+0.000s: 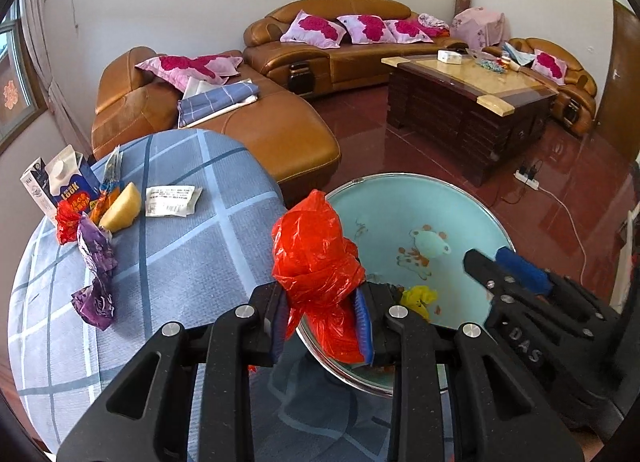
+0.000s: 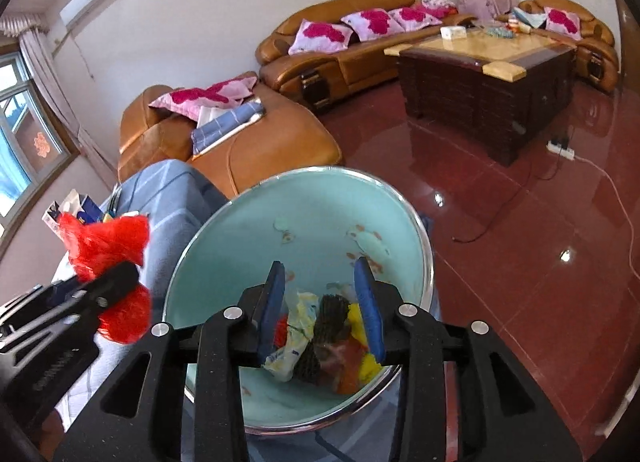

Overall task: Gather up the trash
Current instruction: 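Carry the yellow bag and red bag over the bucket and release both, then grasp the purple snack wrapper with the left gripper while the right grasps the white receipt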

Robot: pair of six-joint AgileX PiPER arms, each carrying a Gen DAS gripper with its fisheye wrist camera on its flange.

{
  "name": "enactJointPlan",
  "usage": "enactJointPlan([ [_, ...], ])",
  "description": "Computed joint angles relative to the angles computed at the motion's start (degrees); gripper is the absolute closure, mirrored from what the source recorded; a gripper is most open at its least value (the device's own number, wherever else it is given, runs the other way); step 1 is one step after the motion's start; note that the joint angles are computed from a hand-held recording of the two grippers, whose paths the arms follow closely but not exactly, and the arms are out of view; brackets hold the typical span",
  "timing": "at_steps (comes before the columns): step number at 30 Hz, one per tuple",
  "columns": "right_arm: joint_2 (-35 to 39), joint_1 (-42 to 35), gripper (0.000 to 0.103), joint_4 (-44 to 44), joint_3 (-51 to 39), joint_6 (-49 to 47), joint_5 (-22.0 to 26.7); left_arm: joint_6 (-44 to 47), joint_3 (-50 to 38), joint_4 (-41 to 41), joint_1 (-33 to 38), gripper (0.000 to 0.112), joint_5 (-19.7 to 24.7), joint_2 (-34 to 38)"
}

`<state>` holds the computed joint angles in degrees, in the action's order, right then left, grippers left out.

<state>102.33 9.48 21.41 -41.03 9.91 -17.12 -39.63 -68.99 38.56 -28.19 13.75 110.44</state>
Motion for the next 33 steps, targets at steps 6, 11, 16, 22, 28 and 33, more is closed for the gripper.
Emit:
enactJointPlan([
  [6, -4.02, 2.50, 0.066, 21.66, 2.81, -17.95, -6.13, 1.61, -1.68, -2.02, -1.15, 0.084, 0.23, 0.91],
  [11, -5.28, 1.68, 0.066, 25.54, 4.74, -18.40, -8.70, -3.71, -2.66, 3.18, -3.11, 0.052, 0.53, 1.39],
  [16, -6.54, 0.55, 0.066, 23.45, 6.28, -14.83, -9.64, -8.18, -1.75, 7.10, -3.18, 0.041, 0.86, 0.22],
  [22, -7.87, 2.07, 0.059, 23.37, 7.24, -14.86, -10.84, -10.66, -0.84, 8.94, -1.93, 0.034, 1.07, -1.15],
  [28, -8.05, 3.69, 0.050, 23.52, 6.32, -17.30, -9.98, -16.43, 1.88, 14.70, -0.34, 0.032, 1.61, -3.38],
  [33, -7.36, 4.98, 0.050, 24.92, 5.07, -20.33, -8.71, -17.98, 5.09, 17.06, 3.63, 0.029, 1.48, -4.61],
])
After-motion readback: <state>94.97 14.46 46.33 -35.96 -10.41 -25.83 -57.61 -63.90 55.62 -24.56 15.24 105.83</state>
